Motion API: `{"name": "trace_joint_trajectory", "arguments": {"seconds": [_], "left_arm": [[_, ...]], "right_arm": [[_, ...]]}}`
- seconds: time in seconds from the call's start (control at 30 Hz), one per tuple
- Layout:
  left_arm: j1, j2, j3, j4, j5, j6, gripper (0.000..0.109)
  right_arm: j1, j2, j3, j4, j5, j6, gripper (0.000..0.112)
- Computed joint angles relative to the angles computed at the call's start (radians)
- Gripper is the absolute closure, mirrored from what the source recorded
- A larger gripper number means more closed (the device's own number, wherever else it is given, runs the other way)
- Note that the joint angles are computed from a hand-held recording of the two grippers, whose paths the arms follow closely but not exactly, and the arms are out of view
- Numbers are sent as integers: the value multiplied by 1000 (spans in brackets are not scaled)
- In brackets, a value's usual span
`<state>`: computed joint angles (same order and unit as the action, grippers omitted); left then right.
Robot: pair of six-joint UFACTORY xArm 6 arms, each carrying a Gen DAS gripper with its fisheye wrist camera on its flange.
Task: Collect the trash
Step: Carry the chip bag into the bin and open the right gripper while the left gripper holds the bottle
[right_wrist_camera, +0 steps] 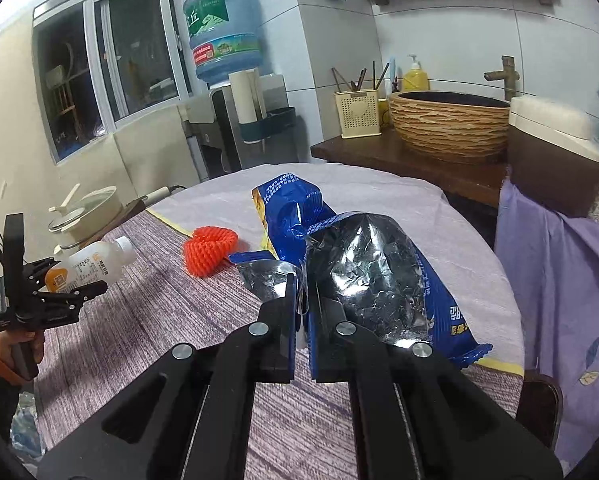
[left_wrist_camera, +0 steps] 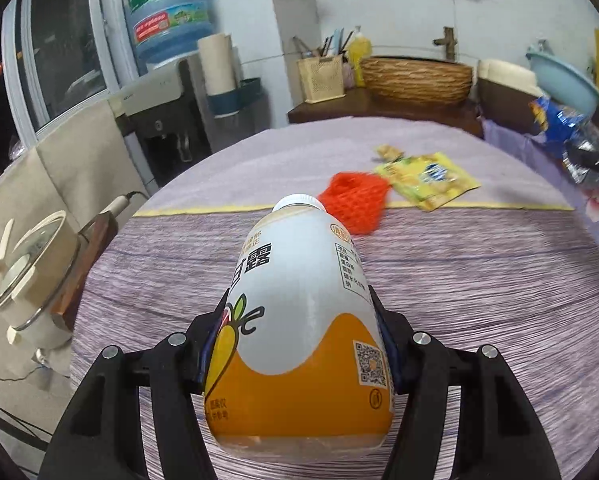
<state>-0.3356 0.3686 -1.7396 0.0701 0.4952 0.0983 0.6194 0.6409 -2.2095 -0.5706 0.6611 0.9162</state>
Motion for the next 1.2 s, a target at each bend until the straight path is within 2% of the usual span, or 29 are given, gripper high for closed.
{"name": "trace_joint_trajectory", "arguments": {"seconds": [0.1, 0.23, 0.3, 0.43, 0.53, 0.7, 0.8, 0.9, 1.0, 1.2], "left_arm": [[-42, -38, 50, -42, -44, 8, 48], [-112, -68, 95, -88, -111, 21, 48], [-146, -74, 107, -76, -139, 15, 48], [-220, -63, 94, -162, -168, 55, 48], [-278, -39, 64, -253, -176, 115, 48], [-361, 22, -12, -373, -165, 195, 48], [-395, 66, -69, -405, -149, 207, 48], [-426, 109, -115, -384, -152, 183, 48], [-452, 151, -160, -342, -152, 141, 48], [-487, 214, -235, -379, -113, 142, 48]], "right_arm": [[-6, -110, 169, -80, -50, 95, 107], [-11, -243, 348, -215, -72, 229, 107], [-14, -324, 447, -305, -67, 302, 107], [-33, -482, 635, -425, -46, 427, 107], [-54, -587, 764, -467, -21, 500, 107], [-101, -728, 972, -464, -11, 574, 107], [-130, -768, 1061, -441, -34, 599, 107], [-163, -768, 1129, -424, -65, 633, 107], [-186, -745, 1163, -417, -93, 661, 107], [-232, -672, 1217, -377, -171, 707, 107]]}}
